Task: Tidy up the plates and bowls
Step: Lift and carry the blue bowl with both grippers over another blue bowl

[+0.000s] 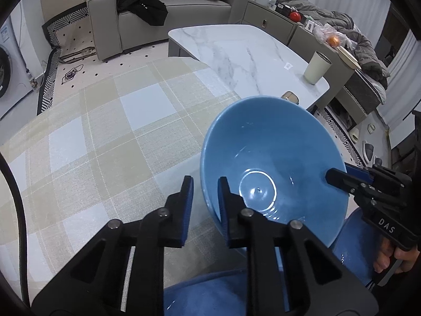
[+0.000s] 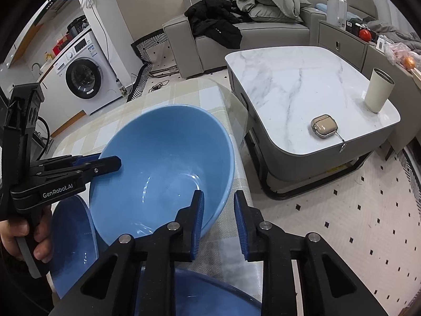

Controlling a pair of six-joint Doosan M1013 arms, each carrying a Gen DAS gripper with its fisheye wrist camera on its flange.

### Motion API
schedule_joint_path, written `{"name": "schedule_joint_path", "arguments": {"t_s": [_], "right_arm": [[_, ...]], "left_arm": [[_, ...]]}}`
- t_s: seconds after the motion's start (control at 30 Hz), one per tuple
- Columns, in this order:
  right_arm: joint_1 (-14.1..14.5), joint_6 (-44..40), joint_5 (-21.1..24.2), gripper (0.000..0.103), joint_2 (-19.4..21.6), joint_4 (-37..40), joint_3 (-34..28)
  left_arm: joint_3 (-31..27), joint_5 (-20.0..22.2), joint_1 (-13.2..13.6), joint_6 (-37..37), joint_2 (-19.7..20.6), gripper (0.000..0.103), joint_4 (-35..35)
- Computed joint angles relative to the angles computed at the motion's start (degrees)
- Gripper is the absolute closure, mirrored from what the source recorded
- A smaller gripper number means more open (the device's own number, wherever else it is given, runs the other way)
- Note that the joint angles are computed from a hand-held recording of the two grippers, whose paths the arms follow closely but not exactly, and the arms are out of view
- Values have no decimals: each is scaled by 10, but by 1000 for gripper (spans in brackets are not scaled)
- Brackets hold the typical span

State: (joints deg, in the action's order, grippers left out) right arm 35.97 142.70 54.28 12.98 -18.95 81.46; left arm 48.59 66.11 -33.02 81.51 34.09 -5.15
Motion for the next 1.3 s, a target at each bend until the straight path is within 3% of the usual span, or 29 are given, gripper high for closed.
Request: {"name": "schedule_joint_path", "arguments": {"t_s": [0.3,0.73,1.3], "right_arm": [[1,0,3,85,2,-6,-3],[13,22,3,85,-8,-38,-2],[40,51,13,85,-29,-94,-5]], "left_arm": [[-2,0,-5,5,-2,90,7],[13,-31,-12,0,-23,90,23],[51,-58,-22,-9,-74,90,36]]}}
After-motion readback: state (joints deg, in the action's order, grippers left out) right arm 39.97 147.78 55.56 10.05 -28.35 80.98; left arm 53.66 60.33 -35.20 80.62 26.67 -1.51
